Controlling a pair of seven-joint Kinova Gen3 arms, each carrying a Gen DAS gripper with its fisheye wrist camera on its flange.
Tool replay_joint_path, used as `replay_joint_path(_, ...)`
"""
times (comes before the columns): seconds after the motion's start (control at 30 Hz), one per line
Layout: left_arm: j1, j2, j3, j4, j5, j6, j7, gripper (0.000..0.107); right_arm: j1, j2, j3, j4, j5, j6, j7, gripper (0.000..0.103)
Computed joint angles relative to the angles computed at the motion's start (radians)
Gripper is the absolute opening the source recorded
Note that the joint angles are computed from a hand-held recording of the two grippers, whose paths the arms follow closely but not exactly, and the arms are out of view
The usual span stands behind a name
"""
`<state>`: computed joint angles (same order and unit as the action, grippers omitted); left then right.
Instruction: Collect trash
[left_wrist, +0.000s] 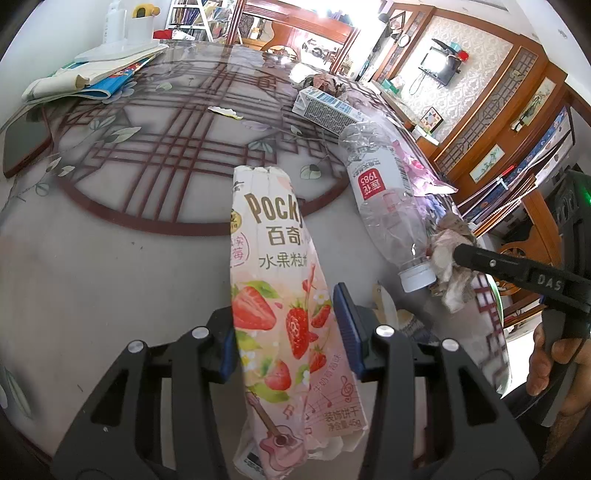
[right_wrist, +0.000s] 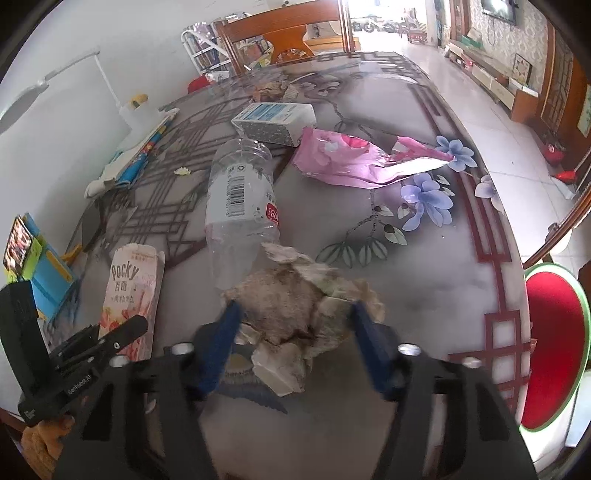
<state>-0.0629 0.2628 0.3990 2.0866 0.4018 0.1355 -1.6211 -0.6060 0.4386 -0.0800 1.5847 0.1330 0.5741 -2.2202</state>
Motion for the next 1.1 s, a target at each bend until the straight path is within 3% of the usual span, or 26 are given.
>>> replay_joint_path(0.2,0.01,-0.007,-0.015,0.016,-0.006,-0.026,0.021,0.043,-0.02,-0.018,0.016,0.021,0.028,-0.034,-0.017,0.047)
replay_joint_path(0.53,0.32,-0.037,-0.333,0.025,-0.195,-0.045,0.244,0.043,-0.025,-0.094,0.049,0.121,0.066,-0.161,-0.1,0.047)
replay_joint_path(0.73,0.463,-0.073,-0.453,0.012,-0.317,-0.04,0.38,0.043,-0.064,-0.146,0.1,0.192,0.162,-0.205,-0.198,0.047)
replay_joint_path(0.87,0.439,-0.086,-0.395,-0.007,-0.346,-0.034,0.417,0.043,-0.046,-0.183,0.1,0.249,0.188,-0.246,-0.239,0.047)
replay_joint_path(1.0,0.516,-0.081,-0.43,-0.046,-0.414,-0.016,0.483,0.043,-0.017,-0.214,0.091,0.298,0.193,-0.282,-0.259,0.047)
replay_joint_path(1.1,0.511,-0.075,-0.388,-0.079,-0.431,-0.006,0.499,0.043,-0.03,-0.234,0.116,0.328,0.225,-0.31,-0.311,0.047)
